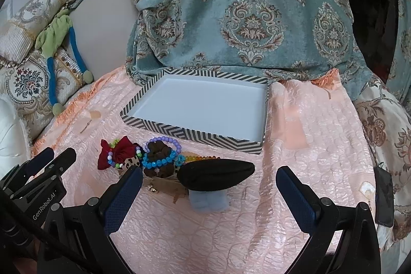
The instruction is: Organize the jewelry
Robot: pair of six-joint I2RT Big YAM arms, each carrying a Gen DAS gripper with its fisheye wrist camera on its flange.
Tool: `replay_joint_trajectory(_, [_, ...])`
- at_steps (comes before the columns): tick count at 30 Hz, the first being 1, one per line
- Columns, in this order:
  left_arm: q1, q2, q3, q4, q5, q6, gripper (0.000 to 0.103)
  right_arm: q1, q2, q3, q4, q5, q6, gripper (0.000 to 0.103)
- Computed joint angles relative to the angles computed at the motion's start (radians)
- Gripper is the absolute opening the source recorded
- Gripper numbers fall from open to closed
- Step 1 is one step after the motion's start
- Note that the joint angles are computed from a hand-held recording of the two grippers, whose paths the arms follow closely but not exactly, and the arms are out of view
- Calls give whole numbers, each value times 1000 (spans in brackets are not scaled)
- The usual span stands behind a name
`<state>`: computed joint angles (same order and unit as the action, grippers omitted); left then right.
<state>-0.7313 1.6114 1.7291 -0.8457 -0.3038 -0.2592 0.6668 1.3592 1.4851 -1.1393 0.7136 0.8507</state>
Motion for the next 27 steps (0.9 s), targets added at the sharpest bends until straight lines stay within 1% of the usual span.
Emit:
replay_joint_trajectory(10, [-3, -4, -9, 15, 1, 3, 50, -1, 0, -2, -8, -1, -4, 103])
replay_joint_trajectory(27, [-3, 6, -5, 1, 6, 1, 50, -8, -6, -12, -4, -17, 2, 103])
